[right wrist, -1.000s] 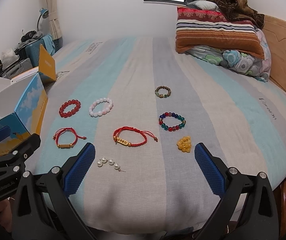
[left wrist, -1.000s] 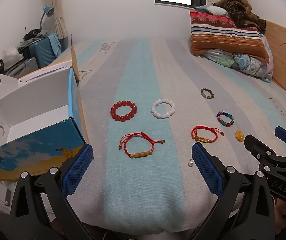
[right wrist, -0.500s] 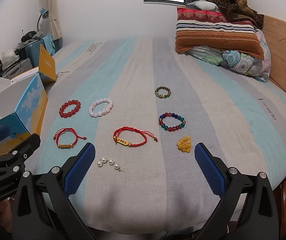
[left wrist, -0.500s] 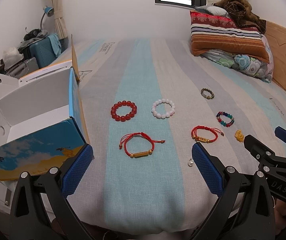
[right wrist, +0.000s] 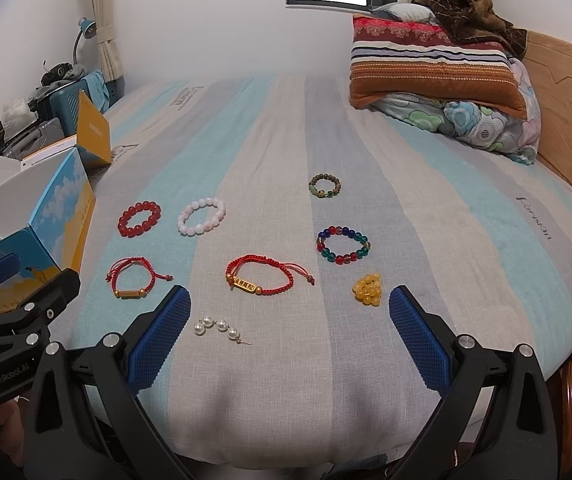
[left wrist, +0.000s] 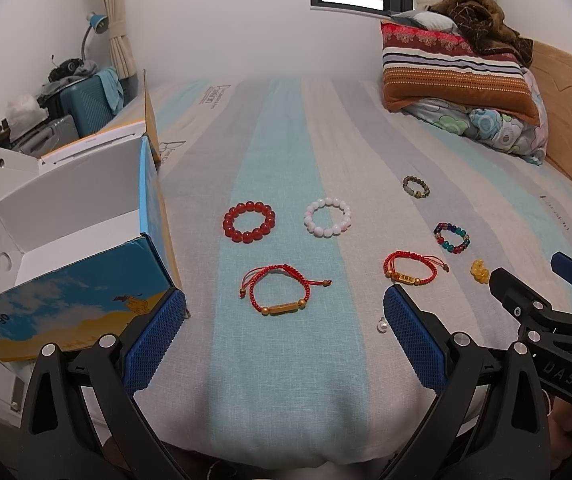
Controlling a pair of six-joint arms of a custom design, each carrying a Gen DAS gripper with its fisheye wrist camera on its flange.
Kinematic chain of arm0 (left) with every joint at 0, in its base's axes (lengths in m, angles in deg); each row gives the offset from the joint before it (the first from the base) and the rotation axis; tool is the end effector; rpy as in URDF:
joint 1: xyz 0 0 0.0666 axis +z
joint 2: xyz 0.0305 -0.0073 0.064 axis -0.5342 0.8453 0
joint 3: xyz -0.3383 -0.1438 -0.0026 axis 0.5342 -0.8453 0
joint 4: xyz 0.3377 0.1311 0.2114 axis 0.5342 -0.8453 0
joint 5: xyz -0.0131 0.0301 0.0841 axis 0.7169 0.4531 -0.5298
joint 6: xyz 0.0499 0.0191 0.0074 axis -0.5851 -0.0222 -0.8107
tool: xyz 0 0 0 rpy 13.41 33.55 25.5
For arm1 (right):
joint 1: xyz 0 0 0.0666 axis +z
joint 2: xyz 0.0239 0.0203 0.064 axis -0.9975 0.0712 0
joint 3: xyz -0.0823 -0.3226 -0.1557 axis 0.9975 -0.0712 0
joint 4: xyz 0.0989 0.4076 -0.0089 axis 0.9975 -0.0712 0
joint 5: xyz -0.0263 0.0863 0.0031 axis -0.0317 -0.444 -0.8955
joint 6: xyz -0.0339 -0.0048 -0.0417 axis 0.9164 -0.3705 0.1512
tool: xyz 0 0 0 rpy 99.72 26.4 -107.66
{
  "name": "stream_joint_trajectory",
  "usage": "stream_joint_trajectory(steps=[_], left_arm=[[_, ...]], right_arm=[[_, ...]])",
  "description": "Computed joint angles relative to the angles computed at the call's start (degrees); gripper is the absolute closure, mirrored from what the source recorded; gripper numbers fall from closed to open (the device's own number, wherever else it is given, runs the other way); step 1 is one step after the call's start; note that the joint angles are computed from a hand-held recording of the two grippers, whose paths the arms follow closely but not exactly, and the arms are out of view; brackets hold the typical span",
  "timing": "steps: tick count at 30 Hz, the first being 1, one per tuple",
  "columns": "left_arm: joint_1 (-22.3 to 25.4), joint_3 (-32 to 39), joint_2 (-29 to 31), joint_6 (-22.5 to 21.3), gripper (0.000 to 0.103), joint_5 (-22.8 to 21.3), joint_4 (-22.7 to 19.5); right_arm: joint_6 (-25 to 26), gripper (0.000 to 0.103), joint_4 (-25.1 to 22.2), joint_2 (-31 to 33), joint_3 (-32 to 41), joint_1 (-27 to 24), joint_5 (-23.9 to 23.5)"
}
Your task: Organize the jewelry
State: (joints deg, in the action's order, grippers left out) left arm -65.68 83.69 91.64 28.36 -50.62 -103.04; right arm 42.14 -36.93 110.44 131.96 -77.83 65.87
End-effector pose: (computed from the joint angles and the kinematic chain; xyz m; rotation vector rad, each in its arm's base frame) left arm 0.4057 -0.2444 0.5706 -0.2489 2.2899 0.1463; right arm 0.4550 0.0668 0.5622 -0.2789 2.2846 0.1229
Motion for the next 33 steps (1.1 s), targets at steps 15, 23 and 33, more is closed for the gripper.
stream_joint_trajectory(steps=[15, 23, 33], left_arm=[[0.01, 0.08, 0.0, -0.24, 0.006, -0.01, 0.0], [-0.08, 0.12, 0.11, -0.08, 0.006, -0.17, -0.06], [1.79, 0.99, 1.05, -1.28, 0.006, 3.22, 0.21]], right_arm=[[0.09, 0.007, 0.12, -0.09, -0.01, -0.13, 0.01], [0.09, 0.007, 0.24, -0.17, -0.04, -0.11, 0.07], [-0.04, 0.007, 0.2, 1.07, 1.61, -1.35, 1.19]])
